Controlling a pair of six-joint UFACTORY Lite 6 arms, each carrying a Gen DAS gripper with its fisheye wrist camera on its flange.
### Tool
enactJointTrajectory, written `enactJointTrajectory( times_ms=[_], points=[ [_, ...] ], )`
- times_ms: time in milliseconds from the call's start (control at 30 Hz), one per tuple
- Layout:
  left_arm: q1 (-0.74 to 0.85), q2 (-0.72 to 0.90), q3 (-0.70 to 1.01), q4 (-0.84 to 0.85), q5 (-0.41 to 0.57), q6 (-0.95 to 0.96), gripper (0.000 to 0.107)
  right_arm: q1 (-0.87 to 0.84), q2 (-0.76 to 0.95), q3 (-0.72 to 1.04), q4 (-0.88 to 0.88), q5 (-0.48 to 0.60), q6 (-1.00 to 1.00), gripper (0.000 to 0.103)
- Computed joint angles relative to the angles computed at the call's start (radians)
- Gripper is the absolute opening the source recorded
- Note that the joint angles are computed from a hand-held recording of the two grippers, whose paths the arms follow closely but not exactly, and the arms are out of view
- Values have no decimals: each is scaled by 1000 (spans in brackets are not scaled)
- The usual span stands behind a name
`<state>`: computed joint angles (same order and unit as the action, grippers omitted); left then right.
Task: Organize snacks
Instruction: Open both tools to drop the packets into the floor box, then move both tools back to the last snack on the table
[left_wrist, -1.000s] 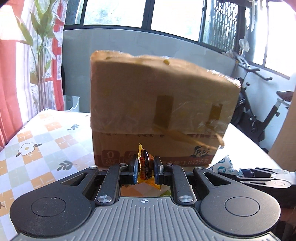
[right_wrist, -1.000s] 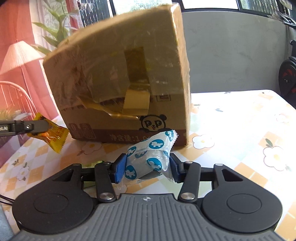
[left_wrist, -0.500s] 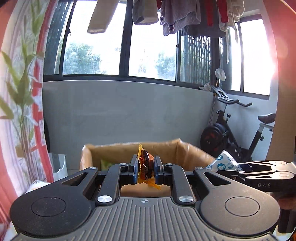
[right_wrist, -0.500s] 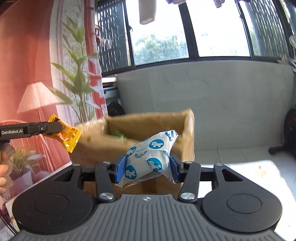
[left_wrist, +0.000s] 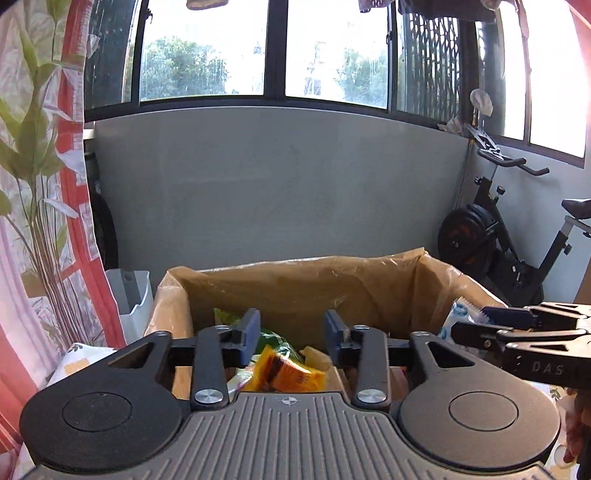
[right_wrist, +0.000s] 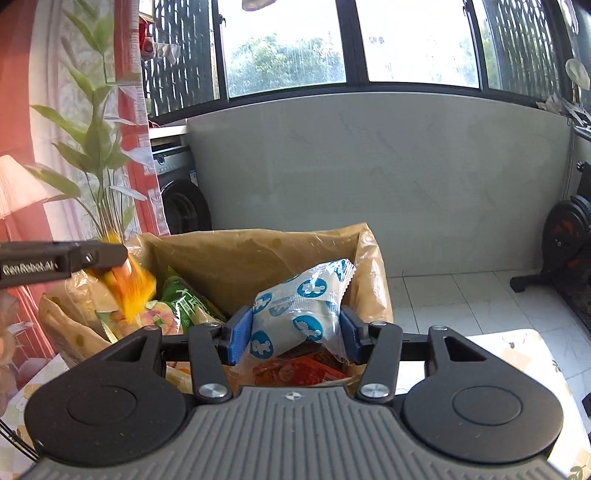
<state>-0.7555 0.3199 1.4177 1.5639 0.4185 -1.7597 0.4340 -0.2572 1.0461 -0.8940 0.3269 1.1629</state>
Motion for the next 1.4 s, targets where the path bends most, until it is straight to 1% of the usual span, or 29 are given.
enactJointTrajectory(
  times_ms=[33, 100, 133, 167, 267, 367, 467, 567, 700, 900, 1000, 1133, 1300, 1400],
  points=[
    [15, -21, -39, 54, -12, -59, 56, 3, -19, -13, -11, -1, 13, 54],
    [22, -62, -101, 122, -13, -142, 62, 9, -54, -35, -7, 1, 5, 58],
    [26, -84, -127, 135, -18, -160, 68, 24, -58, -34, -34, 12, 29, 58],
    [26, -106, -154, 152, -17, -180, 71, 33, -73, -43, -46, 21, 37, 58],
    [22, -175, -233, 195, -2, -215, 75, 65, -130, -80, -88, 40, 86, 58],
    [-5, -254, -315, 174, 22, -197, 75, 108, -189, -120, -118, 69, 121, 58],
    [-26, -333, -395, 162, 35, -216, 75, 190, -255, -174, -198, 140, 195, 58],
    [-80, -406, -480, 160, 85, -240, 75, 276, -300, -213, -237, 211, 229, 58],
    [-164, -499, -587, 138, 181, -240, 75, 387, -351, -259, -262, 302, 259, 58],
    [-236, -605, -734, 162, 225, -313, 75, 496, -377, -318, -275, 386, 314, 58],
    [-250, -623, -796, 164, 234, -335, 75, 512, -366, -344, -276, 384, 344, 58],
    [-237, -638, -877, 209, 197, -420, 75, 546, -357, -394, -304, 378, 413, 58],
    [-260, -610, -931, 244, 235, -511, 75, 567, -314, -436, -333, 354, 493, 58],
    [-259, -588, -940, 263, 239, -549, 75, 565, -297, -462, -349, 334, 537, 58]
  ],
)
